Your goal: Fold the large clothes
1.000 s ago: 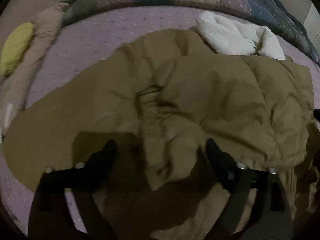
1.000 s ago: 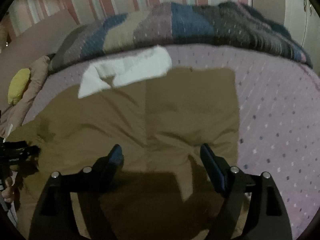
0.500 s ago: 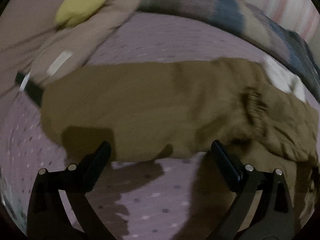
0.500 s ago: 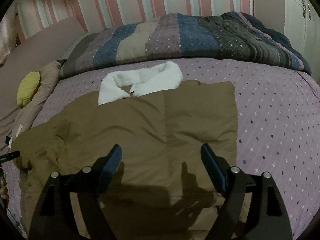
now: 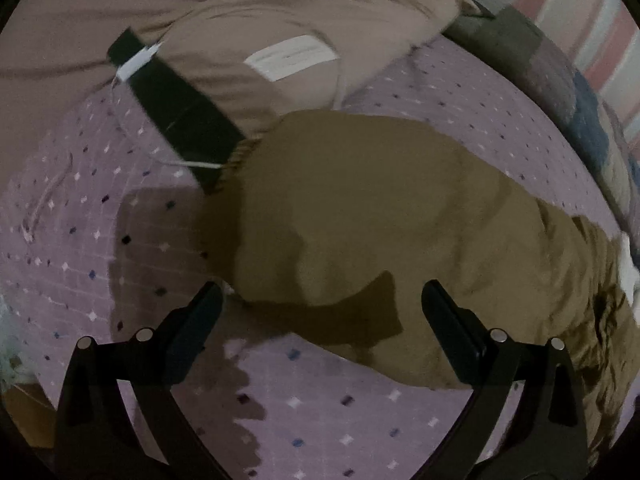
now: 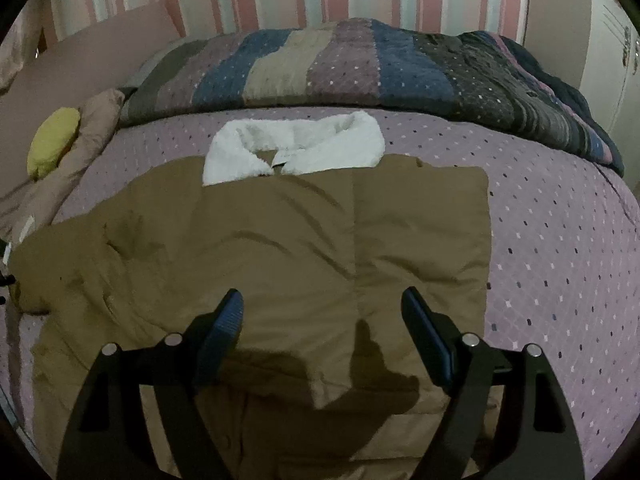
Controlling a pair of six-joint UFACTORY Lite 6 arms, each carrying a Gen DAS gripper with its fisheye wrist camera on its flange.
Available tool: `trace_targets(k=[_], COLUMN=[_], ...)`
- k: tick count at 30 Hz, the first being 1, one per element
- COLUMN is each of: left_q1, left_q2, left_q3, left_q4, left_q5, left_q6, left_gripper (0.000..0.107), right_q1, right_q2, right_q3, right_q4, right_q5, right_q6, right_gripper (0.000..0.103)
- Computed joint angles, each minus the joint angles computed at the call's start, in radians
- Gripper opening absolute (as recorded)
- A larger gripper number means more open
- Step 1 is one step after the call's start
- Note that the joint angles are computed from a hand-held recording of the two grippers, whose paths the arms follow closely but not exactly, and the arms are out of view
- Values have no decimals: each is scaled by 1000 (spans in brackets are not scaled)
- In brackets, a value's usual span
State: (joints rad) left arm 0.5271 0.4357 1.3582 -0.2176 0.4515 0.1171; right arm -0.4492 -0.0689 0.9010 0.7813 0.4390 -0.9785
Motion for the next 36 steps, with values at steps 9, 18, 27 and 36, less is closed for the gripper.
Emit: trace_targets(k=[9,18,27,36], left_q1=[29,-68,-215,-557], left_q2=[269,186,-28,-75], left_q3=[177,176,216,388], left_q4=[-195,-22,-56,69], left_q5=[57,56,174,280], left_q6=[110,41,45,-184], left_gripper=[85,14,12,12], right_q1=[31,-12,-101,-234], right_q2=[37,79,92,127], right_q3=[-5,23,51,98], right_q4=[-53,-35,71,155], right_q5=[-40,-44,4,103], right_q6=[69,7,-153,-261], right_gripper=[82,82,82,82])
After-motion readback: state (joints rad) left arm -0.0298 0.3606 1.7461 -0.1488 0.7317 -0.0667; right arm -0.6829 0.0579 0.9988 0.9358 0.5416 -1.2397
